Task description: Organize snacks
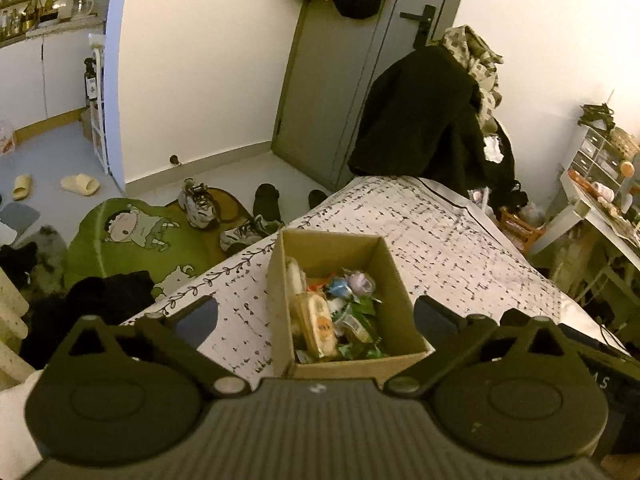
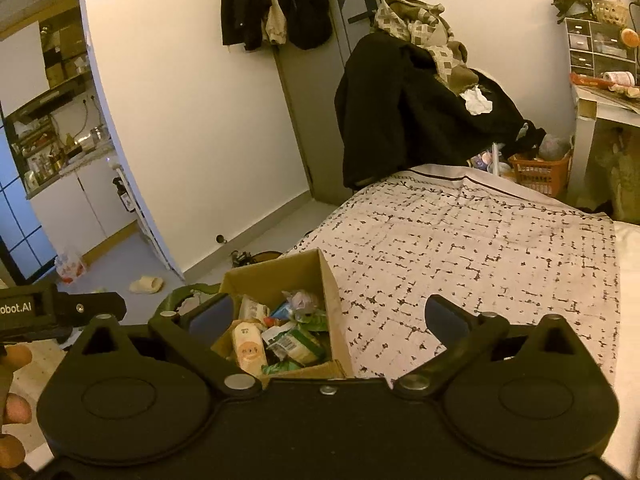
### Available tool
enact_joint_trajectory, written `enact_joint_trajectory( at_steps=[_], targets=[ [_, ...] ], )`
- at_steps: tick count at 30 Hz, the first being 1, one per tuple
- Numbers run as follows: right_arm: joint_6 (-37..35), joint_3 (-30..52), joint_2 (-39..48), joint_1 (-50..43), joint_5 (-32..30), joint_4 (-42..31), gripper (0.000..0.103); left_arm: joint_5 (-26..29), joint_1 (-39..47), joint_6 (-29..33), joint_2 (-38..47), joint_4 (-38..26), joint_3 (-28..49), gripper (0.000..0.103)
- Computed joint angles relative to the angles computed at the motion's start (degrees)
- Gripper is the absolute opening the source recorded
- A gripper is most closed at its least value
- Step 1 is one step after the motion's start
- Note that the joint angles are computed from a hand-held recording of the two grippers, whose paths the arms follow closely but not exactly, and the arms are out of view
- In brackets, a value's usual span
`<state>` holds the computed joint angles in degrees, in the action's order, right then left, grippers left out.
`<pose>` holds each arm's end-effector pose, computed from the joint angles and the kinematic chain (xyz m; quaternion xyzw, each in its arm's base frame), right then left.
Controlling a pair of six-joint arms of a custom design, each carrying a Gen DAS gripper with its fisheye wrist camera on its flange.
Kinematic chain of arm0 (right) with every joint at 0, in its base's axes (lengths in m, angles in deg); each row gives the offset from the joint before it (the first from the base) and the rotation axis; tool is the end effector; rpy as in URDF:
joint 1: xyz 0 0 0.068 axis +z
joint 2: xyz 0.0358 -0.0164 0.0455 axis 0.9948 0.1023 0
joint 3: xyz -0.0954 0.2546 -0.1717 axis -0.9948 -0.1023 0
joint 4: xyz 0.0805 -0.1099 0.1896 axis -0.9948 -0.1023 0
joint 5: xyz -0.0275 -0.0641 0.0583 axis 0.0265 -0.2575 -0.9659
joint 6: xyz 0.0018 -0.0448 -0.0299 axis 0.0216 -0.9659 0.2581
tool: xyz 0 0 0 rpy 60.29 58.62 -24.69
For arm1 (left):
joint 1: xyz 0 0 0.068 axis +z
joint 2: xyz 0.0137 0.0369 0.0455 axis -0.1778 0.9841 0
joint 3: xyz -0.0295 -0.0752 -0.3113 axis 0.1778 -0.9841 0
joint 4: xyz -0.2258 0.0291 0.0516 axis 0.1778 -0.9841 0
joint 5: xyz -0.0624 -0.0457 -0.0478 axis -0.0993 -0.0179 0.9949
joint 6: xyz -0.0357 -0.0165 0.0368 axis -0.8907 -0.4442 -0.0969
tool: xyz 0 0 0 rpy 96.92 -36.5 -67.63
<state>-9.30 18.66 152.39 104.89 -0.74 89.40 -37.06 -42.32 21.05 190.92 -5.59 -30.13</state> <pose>0.3044 0.1129 0.1180 -0.0088 0.8627 0.1389 0.4861 0.2877 -0.1653 0.1596 -0.0893 0.8931 -0.0844 0.4328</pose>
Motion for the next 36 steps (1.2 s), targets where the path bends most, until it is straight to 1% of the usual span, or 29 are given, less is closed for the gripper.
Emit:
enact_joint_trajectory(
  at_steps=[5,8,10,14,18,20,28,32,36],
  targets=[
    [-0.8,-3.3,-3.3,-1.3,-2.8,-0.3,0.103,-3.0,-2.8,-0.8,-1.8,0.4,-1.9,0.103],
    [-2.1,-5.2,-5.5,-1.1,-2.8,-0.7,0.103,-3.6,-4.1,-1.3,-2.9,1.0,-3.0,0.103],
    [-3.3,-6.6,-6.6,-0.5,-2.5,-0.5,0.103,-5.0,-5.5,-1.6,-3.7,0.9,-3.5,0.103],
    [-4.2,-9.4,-7.7,0.2,-2.9,1.5,0.103,-6.6,-8.0,-1.3,-4.7,0.9,-4.5,0.103],
    [-4.2,-12.1,-8.4,0.7,-2.1,3.3,0.103,-7.5,-9.7,-2.1,-5.4,2.0,-6.7,0.103],
    [-4.6,-13.6,-8.7,1.8,-0.1,4.6,0.103,-8.1,-10.6,-2.2,-5.8,3.1,-8.0,0.103],
    [-4.7,-17.8,-9.9,3.6,3.8,7.7,0.103,-10.0,-13.6,-0.6,-6.8,6.8,-12.3,0.103],
    [-4.8,-19.6,-9.6,4.6,5.4,9.4,0.103,-10.6,-14.6,-0.1,-7.0,7.6,-13.5,0.103],
    [-4.4,-20.6,-8.3,4.8,4.9,11.3,0.103,-10.2,-15.1,0.2,-7.1,8.4,-14.4,0.103]
  ],
)
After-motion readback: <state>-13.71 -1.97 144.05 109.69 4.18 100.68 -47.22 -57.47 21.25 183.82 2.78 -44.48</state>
